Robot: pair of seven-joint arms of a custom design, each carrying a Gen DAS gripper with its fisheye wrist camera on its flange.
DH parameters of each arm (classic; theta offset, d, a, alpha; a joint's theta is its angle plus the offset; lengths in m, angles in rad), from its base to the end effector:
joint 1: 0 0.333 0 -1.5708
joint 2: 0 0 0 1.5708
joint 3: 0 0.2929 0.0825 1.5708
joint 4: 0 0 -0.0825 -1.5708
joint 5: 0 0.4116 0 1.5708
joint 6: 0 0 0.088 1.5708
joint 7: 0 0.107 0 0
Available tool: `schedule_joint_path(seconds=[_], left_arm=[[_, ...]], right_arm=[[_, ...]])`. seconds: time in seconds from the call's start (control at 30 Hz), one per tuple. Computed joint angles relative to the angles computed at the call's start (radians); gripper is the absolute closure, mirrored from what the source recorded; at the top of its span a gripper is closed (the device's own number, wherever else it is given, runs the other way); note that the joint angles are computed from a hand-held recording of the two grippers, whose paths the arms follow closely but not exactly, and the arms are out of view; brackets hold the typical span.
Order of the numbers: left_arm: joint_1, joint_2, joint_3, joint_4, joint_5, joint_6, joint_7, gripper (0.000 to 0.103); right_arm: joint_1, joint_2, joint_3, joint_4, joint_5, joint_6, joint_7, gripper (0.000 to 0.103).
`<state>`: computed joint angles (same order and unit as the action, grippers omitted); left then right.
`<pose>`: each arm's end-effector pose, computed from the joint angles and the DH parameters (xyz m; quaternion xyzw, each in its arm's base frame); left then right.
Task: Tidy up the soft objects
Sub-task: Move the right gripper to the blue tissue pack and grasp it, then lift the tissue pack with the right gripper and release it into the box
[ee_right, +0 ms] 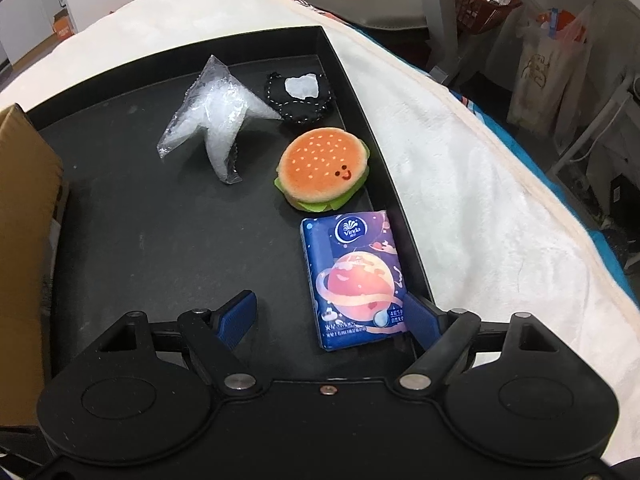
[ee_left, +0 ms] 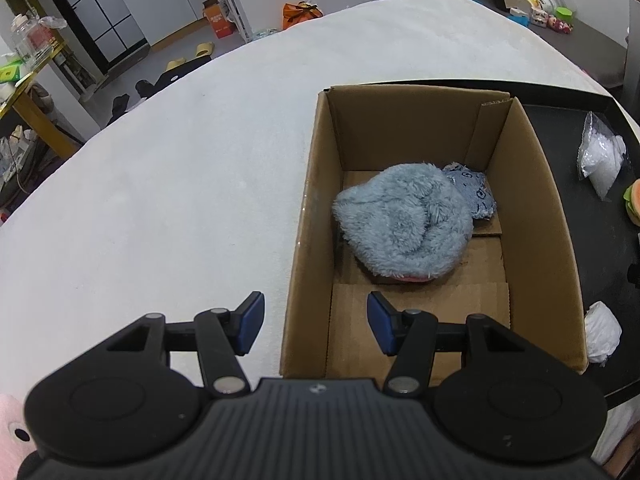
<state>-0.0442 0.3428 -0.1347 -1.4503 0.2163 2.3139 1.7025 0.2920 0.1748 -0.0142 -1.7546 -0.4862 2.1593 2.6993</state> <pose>0.7165 -0.1109 0.5240 -0.5344 0.8014 -0.1350 0.2324 0.6380 0.1629 0.4602 -0.4426 0.8633 -0.2238 0.0931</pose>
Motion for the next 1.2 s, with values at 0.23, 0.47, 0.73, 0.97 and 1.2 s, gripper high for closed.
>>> schedule_joint_path(seconds=[0.23,0.47,0.73,0.97,1.2], left_arm=[[0.003,-0.008,0.001,-0.013,0.002,0.006,0.003,0.048],[0.002,0.001,0.003,0.001,0.009,0.0,0.0,0.048],[-0.002,0.006,0.003,0.004,0.019,-0.004,-0.001,0.048],[-0.004,0.007,0.005,0.005,0.026,-0.007,-0.007,0.048],[-0.001,0.004,0.005,-0.003,0.025,0.003,-0.014,0.048]], right_arm=[[0.002,-0.026,0.01,-0.025,-0.003,0.043,-0.002,0.034],[0.001,0.011,-0.001,0.012,-0.006,-0.01,0.015,0.031],[-0.003,0.013,-0.013,-0.009,-0.003,0.036,0.033,0.038],[-0.012,-0.012,-0.008,-0.04,0.019,0.079,0.041,0.052],[-0.014,-0.054,0.005,-0.063,-0.02,0.11,0.055,0.052]])
